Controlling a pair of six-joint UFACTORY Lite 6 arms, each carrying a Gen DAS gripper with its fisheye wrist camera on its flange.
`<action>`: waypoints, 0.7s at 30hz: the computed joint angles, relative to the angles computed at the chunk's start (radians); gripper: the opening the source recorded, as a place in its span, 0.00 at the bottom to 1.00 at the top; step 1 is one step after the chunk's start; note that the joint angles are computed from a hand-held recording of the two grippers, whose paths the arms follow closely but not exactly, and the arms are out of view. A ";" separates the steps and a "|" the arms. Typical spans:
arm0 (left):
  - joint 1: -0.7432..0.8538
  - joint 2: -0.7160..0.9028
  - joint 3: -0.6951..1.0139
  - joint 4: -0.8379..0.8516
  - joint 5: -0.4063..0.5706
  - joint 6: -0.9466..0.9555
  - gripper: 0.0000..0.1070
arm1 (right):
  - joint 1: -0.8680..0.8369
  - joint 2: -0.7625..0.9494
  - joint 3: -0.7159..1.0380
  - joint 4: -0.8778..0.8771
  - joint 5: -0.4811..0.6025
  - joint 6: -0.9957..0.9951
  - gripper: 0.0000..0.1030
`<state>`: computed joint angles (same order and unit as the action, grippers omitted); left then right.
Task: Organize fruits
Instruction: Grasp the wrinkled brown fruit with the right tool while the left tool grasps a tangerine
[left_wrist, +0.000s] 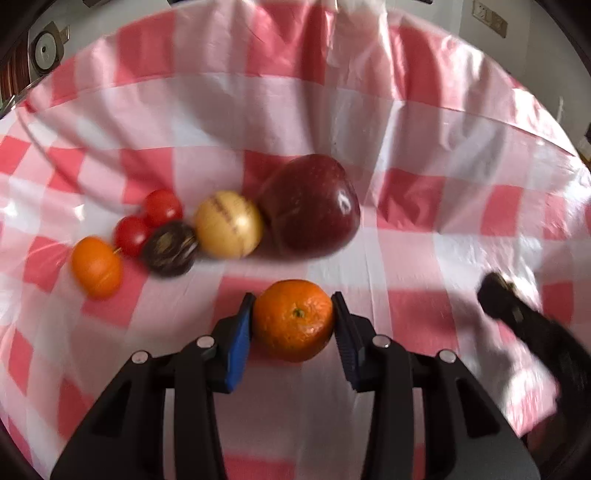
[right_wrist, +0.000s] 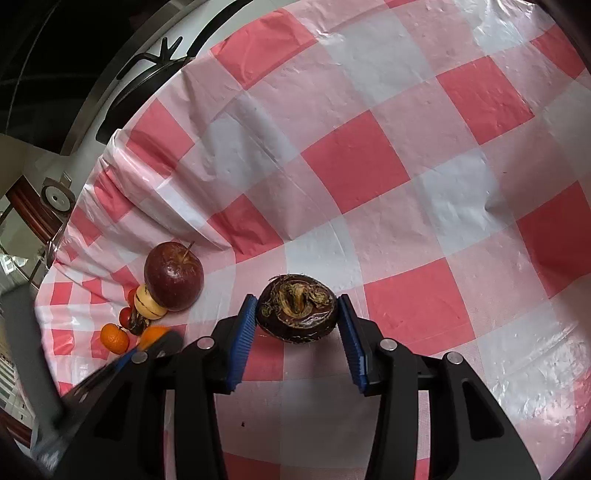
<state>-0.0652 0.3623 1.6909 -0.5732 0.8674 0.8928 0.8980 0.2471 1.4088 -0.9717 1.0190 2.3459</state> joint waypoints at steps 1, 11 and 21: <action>0.040 -0.035 -0.033 -0.033 0.026 0.053 0.39 | 0.001 -0.002 -0.002 -0.002 -0.001 0.000 0.43; 0.678 -0.114 -0.128 -0.267 0.447 0.422 0.39 | 0.000 0.001 0.000 -0.007 -0.010 0.000 0.43; 0.743 -0.008 -0.023 -0.339 0.514 0.393 0.39 | -0.002 -0.003 -0.007 -0.011 -0.015 0.004 0.43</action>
<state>0.6774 0.3545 1.6675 -0.9117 1.3809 1.2857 0.8962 0.2446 1.4022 -0.9829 1.0045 2.3494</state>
